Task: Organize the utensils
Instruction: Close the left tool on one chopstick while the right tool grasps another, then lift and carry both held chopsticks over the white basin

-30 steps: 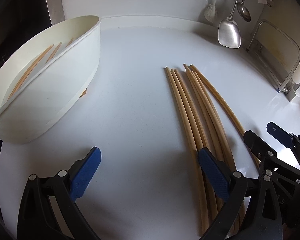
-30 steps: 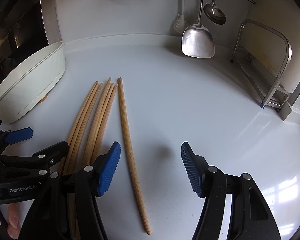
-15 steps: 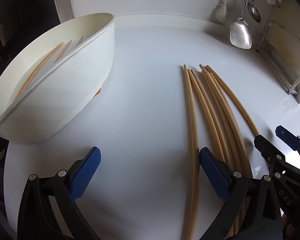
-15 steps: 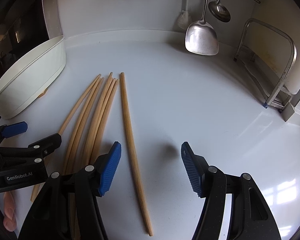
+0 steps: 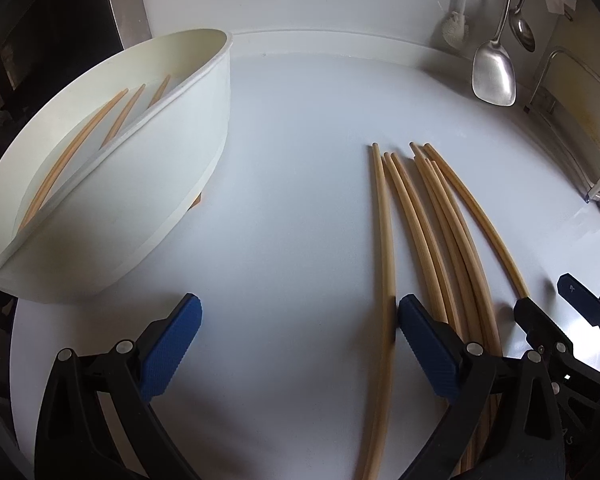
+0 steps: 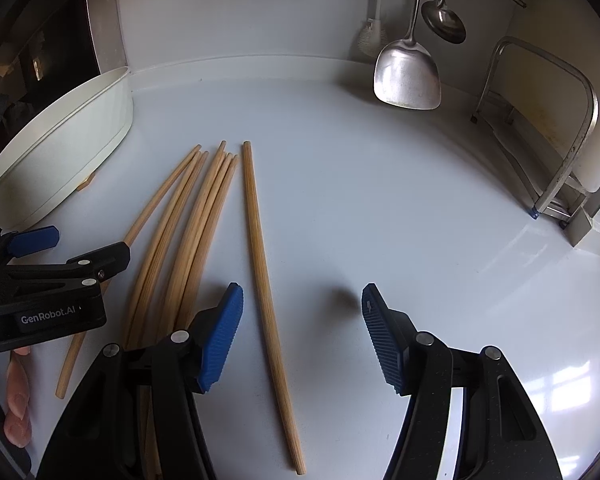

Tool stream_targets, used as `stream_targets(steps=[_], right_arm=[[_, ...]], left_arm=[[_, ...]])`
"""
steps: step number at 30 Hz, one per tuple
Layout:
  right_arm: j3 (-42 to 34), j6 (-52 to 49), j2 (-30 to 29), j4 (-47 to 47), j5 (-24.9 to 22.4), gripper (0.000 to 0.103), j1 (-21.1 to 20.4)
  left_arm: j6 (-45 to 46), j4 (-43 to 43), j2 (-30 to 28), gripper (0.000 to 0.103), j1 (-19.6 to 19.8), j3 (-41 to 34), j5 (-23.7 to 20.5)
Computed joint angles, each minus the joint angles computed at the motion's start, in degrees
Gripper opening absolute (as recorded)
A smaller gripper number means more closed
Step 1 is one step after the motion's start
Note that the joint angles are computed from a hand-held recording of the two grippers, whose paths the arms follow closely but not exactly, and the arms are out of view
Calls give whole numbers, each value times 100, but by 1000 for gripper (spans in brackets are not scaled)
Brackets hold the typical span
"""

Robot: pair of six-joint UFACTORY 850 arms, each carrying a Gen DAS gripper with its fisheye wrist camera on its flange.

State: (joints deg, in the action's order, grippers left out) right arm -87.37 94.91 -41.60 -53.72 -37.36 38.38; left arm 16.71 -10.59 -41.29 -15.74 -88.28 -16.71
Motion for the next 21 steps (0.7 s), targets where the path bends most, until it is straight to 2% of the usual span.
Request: stream_targets(steps=[6, 9, 11, 12, 14, 16, 17, 19, 20, 21], right_arm=[[53, -91, 38, -3, 167, 45, 2], [99, -131, 69, -31, 197, 37, 40], [117, -189, 83, -34, 216, 28, 67], [100, -249, 75, -16, 205, 25, 81], [28, -419, 33, 47, 142, 9, 105], [-34, -527, -1, 121, 63, 7, 120], [-20, -502, 12, 146, 99, 6, 110], [56, -361, 68, 154, 214, 6, 85], [91, -289, 94, 155, 265, 6, 68], [125, -223, 121, 170, 306, 6, 58]], left_arm=[[-137, 277, 53, 96, -38, 91, 163], [594, -442, 150, 88, -2, 248, 235], [1049, -839, 214, 83, -1, 360, 330], [1279, -1011, 238, 78, -6, 396, 366], [1791, -1472, 267, 64, -6, 430, 349], [2199, -1859, 287, 44, -11, 463, 313], [2495, -2097, 296, 38, -16, 485, 305], [3054, -2543, 318, 12, -20, 540, 260], [3206, -2651, 317, 7, -14, 541, 198], [3188, -2600, 318, 7, -11, 540, 168]])
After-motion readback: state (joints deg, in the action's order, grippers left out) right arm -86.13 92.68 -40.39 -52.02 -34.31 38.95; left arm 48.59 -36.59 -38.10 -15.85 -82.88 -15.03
